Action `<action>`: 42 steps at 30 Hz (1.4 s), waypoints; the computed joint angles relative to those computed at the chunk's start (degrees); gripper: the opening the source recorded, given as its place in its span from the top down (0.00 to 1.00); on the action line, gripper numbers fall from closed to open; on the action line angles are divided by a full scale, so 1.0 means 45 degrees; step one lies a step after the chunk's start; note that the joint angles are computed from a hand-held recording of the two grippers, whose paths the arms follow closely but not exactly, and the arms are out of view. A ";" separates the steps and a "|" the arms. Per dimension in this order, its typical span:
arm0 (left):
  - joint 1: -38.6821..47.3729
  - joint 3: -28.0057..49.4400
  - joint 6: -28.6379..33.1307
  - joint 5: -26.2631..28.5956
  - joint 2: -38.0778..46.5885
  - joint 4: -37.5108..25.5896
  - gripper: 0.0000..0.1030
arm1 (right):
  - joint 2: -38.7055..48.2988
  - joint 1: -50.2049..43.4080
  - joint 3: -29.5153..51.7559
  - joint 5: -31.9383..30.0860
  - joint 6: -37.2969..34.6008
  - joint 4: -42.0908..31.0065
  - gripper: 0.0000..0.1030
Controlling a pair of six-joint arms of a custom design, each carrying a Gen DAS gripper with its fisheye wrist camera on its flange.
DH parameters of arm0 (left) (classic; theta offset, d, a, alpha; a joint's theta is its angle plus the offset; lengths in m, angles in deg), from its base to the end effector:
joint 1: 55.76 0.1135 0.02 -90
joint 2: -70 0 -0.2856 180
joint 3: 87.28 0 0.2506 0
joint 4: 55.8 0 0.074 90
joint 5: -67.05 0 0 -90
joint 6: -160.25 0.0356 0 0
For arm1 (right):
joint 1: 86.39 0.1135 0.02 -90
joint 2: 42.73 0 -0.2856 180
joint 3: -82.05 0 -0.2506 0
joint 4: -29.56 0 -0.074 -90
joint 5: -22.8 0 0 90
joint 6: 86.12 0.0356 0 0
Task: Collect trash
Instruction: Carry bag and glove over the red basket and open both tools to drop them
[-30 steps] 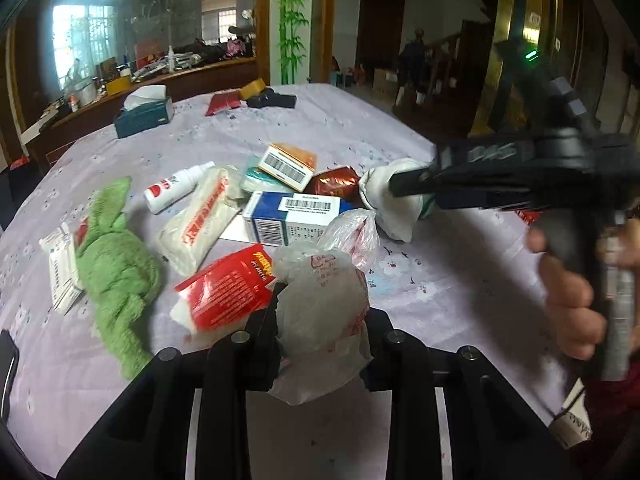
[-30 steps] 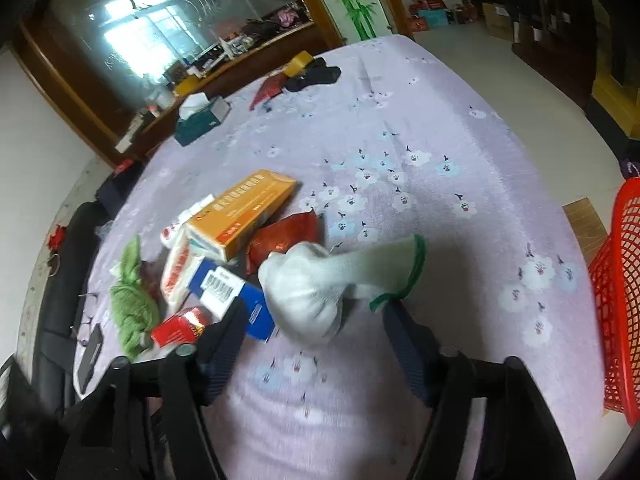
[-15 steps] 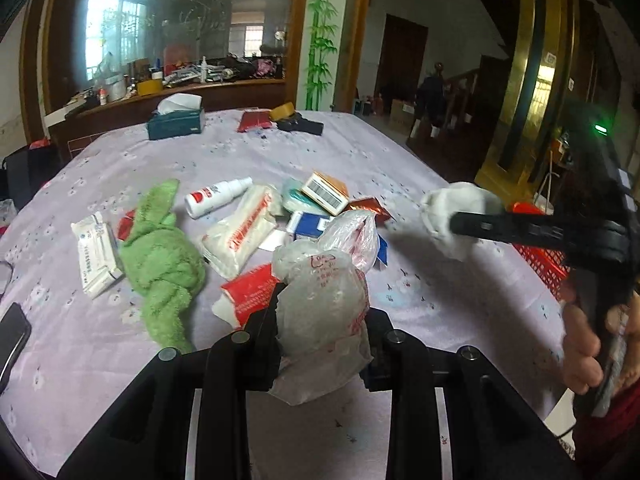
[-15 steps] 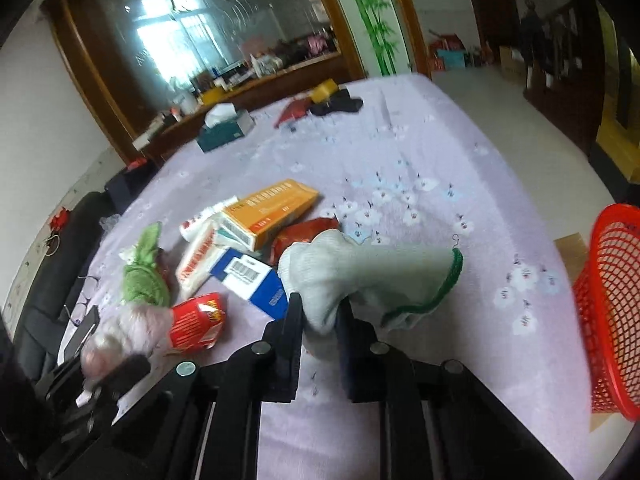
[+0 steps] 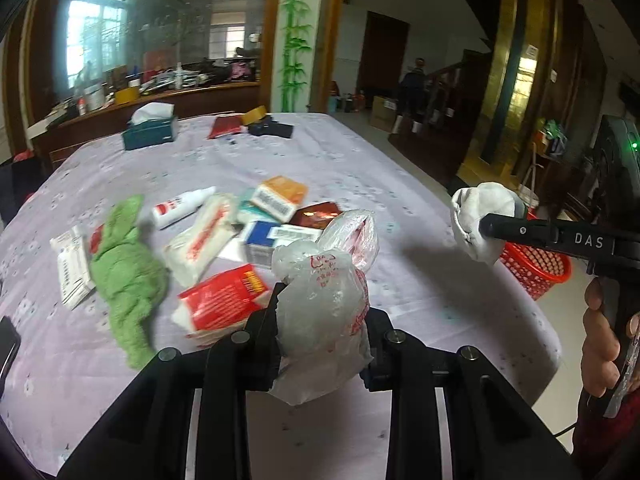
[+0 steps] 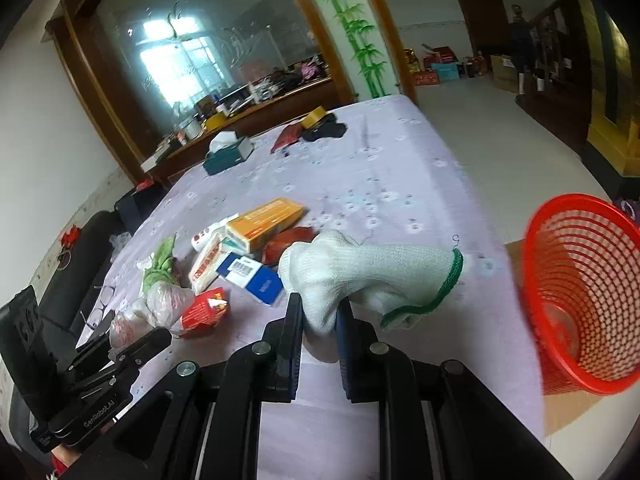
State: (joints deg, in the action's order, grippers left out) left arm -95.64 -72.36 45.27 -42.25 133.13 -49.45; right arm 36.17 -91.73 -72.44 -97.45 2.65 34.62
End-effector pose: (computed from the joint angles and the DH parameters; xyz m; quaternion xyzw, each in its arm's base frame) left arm 0.1135 -0.0795 0.1096 0.0489 0.9014 -0.0864 0.4215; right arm 0.1850 0.0007 0.1143 -0.0604 0.9050 0.2238 0.3568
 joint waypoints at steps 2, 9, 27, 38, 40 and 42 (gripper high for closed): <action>-0.0702 0.0463 -0.0184 -0.0314 0.0813 0.0230 0.73 | -0.0331 -0.1094 0.0104 -0.0657 -0.0614 -0.0736 0.84; -0.2362 0.2698 -0.0132 -0.0104 0.3745 0.0950 0.73 | -0.0691 -0.5628 0.0979 -0.2509 -0.3207 -0.3279 0.84; -0.3321 1.2246 0.0670 0.2718 1.1335 -0.1342 0.72 | 0.4962 -1.0483 0.5980 -0.3713 -0.4993 -0.5684 0.84; -0.3089 1.2820 0.0433 0.3098 1.1917 -0.1231 0.43 | 0.6123 -1.1058 0.7068 -0.3828 -0.4887 -0.6032 0.47; -0.3082 1.2212 0.0375 0.2970 1.1531 -0.1002 0.42 | 0.5972 -1.1215 0.7011 -0.4076 -0.5061 -0.6266 0.47; -0.3034 1.1408 0.0325 0.2746 1.1032 -0.0685 0.41 | 0.5571 -1.1334 0.6710 -0.4270 -0.5390 -0.6394 0.47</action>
State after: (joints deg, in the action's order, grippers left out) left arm -109.29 -21.03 46.73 -29.90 182.78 -52.53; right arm 61.24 -142.73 -42.25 -116.66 -21.61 5.84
